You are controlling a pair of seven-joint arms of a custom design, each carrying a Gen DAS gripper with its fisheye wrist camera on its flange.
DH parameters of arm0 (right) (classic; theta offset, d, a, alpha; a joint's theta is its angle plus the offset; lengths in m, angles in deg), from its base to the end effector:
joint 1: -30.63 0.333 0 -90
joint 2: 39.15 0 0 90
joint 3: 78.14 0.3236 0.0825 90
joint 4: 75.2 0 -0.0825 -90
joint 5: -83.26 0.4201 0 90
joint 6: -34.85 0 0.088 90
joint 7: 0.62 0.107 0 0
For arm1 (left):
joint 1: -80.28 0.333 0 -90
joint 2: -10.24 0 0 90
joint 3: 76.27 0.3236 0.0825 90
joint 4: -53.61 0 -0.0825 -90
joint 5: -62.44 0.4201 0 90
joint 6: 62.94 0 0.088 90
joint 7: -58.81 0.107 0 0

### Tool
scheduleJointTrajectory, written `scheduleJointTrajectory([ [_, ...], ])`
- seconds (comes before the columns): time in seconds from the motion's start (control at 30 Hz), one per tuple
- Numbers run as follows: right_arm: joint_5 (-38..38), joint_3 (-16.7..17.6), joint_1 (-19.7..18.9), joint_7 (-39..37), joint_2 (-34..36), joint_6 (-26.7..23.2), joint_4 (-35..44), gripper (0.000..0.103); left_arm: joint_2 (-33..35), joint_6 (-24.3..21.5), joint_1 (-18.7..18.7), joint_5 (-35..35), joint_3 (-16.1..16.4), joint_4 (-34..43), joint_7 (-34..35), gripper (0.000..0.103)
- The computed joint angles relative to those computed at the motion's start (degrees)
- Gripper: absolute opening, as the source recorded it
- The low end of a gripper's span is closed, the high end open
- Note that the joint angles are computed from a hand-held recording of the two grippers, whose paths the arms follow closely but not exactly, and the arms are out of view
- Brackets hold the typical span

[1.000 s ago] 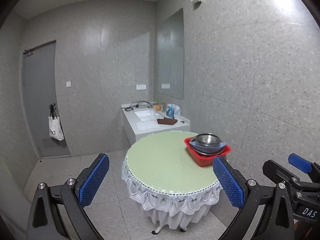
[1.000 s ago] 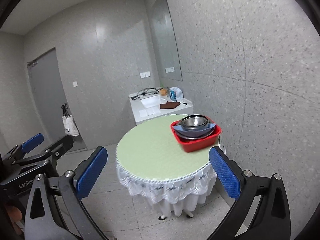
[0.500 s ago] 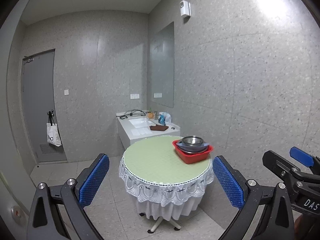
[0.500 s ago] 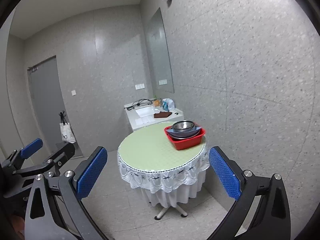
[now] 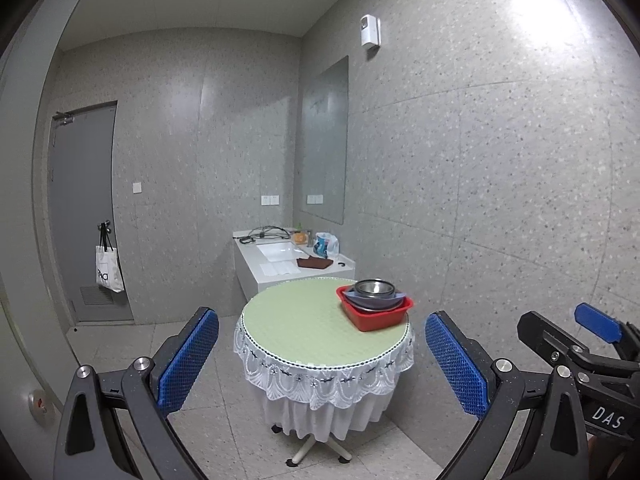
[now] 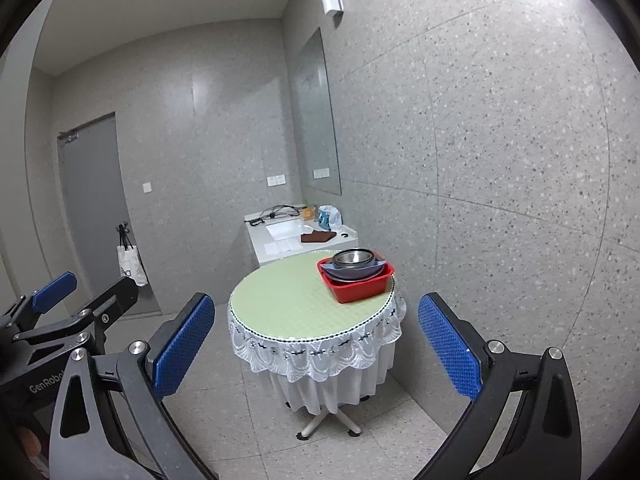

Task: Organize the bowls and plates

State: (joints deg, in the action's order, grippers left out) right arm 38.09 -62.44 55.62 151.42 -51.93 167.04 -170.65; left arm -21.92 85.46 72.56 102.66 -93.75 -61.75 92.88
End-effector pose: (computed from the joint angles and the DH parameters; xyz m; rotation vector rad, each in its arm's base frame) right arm 0.4155 0.3706 0.8012 -1.4314 1.5394 -0.8719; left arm 0.3813 -0.2537 0.7957 -1.4694 1.3416 -1.1153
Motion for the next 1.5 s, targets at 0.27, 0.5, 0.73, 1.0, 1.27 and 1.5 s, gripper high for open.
scheduleJointTrajectory([
  [0.27,-1.3,0.8,-0.2,1.2,-1.2,-1.0,-0.6,0.103,-1.1,-0.3,-0.6,-0.8,0.1,-0.4,1.2,0.102],
  [0.5,-1.9,1.2,-0.2,1.8,-1.5,-2.0,-0.7,0.103,-1.0,-0.5,-0.7,-1.4,0.3,-0.1,2.0,0.102],
  [0.73,-3.3,1.7,-0.2,2.1,-1.3,-2.6,-0.3,0.103,-0.8,0.1,-0.2,-1.0,0.0,-0.3,1.2,0.102],
  [1.0,-3.6,1.5,0.0,2.1,-1.0,-2.1,-0.2,0.103,-0.5,0.9,0.8,0.4,-0.4,-0.5,-0.2,0.102],
  [1.27,-3.9,1.2,0.0,2.0,-0.4,-1.8,0.3,0.103,0.2,1.3,1.6,2.2,-1.2,-0.3,-2.0,0.102],
  [1.5,-4.0,1.0,0.1,1.8,0.3,-1.7,1.0,0.103,0.9,1.4,2.2,4.0,-1.9,-0.2,-4.0,0.102],
])
